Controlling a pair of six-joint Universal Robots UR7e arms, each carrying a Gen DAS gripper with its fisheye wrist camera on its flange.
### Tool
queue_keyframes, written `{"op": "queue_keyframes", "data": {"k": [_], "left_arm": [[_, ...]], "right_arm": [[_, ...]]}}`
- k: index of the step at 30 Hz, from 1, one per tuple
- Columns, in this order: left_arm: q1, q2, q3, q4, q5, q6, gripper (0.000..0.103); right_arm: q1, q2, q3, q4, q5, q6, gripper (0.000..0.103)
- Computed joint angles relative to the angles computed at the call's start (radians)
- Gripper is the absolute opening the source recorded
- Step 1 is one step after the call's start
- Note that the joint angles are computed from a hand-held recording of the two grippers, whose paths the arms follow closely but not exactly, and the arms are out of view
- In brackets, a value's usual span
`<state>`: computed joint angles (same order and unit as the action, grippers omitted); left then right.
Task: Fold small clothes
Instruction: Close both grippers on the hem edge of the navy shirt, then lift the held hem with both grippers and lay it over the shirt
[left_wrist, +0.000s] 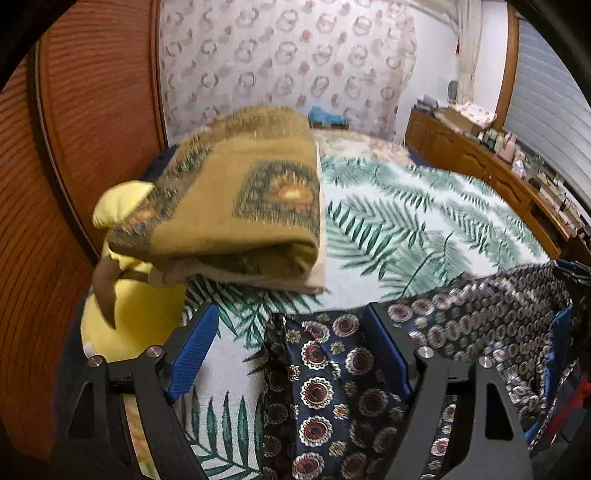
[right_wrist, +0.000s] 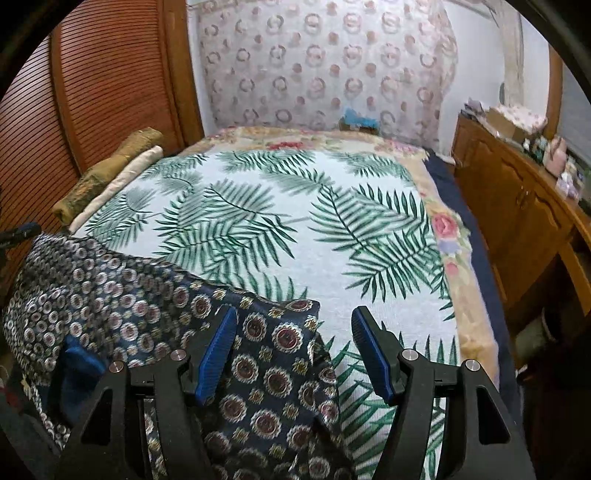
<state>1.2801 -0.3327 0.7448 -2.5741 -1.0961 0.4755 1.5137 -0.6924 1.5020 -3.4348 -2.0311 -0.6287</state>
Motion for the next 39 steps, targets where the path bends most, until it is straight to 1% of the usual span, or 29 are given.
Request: {"op": "queue_keyframes", "data": {"k": [3,6,8,9,10,11,13,14,15,16,17,18,19,21,23,25,27,30,34,37,39], "left_arm": [[0.005,0.018,-0.027,0.05,0.015,-0.006,0.081],[0.007,0.019,-0.013,0.046,0.019,0.005,0.08],[0.008,0.022,-0.018,0.061,0.011,0.005,0.072],[0.01,0.026,-0.028,0.076,0.005,0.001,0.07],[0.012,0.029,-0.036,0.091,-0.002,-0.004,0.064],[0.014,0.031,-0.041,0.102,-0.01,-0.008,0.058],[0.017,0.032,-0.042,0.109,-0.023,-0.01,0.051],[0.017,0.03,-0.035,0.098,-0.023,-0.003,0.043],[0.017,0.026,-0.025,0.091,-0.026,0.002,0.038],[0.018,0.022,-0.02,0.094,-0.037,0.004,0.026],[0.02,0.018,-0.015,0.099,-0.051,0.005,0.016],[0.02,0.007,0.006,0.084,-0.06,0.01,0.012],[0.017,-0.006,0.036,0.051,-0.066,0.022,0.009],[0.011,-0.048,0.117,-0.052,-0.09,0.034,0.008],[0.003,-0.112,0.21,-0.139,-0.143,0.042,0.008],[-0.011,-0.169,0.293,-0.213,-0.18,0.053,0.008],[-0.03,-0.224,0.379,-0.303,-0.205,0.074,0.007],[-0.052,-0.271,0.434,-0.366,-0.249,0.091,0.007],[-0.08,-0.324,0.497,-0.476,-0.295,0.122,0.007],[-0.097,-0.332,0.493,-0.533,-0.323,0.131,0.007],[-0.102,-0.323,0.462,-0.536,-0.336,0.128,0.007]], "right_arm": [[-0.016,0.003,-0.031,0.074,0.007,0.036,0.067],[-0.028,0.002,-0.052,0.141,0.027,0.056,0.067],[-0.032,0.003,-0.057,0.164,0.039,0.051,0.067],[-0.034,0.005,-0.057,0.173,0.046,0.048,0.067],[-0.035,0.007,-0.052,0.155,0.046,0.031,0.067],[-0.035,0.011,-0.052,0.148,0.045,0.016,0.064],[-0.037,0.012,-0.048,0.145,0.06,0.003,0.052],[-0.04,0.007,-0.038,0.146,0.074,0.002,0.04],[-0.042,0.004,-0.036,0.155,0.089,0.003,0.027],[-0.046,-0.003,-0.029,0.168,0.106,0.008,0.023],[-0.05,-0.011,-0.02,0.183,0.127,0.015,0.015],[-0.055,-0.02,-0.009,0.193,0.15,0.022,0.012],[-0.057,-0.025,0.005,0.18,0.165,0.02,0.011],[-0.06,-0.038,0.039,0.147,0.199,0.02,0.01],[-0.061,-0.059,0.089,0.084,0.237,0.028,0.009],[-0.058,-0.093,0.158,-0.001,0.29,0.031,0.009],[-0.047,-0.118,0.212,-0.081,0.315,0.014,0.008],[-0.022,-0.162,0.288,-0.2,0.335,-0.003,0.008],[0.011,-0.221,0.365,-0.312,0.346,-0.033,0.008],[0.043,-0.253,0.398,-0.377,0.346,-0.078,0.008],[0.064,-0.272,0.405,-0.402,0.348,-0.102,0.008]]}}
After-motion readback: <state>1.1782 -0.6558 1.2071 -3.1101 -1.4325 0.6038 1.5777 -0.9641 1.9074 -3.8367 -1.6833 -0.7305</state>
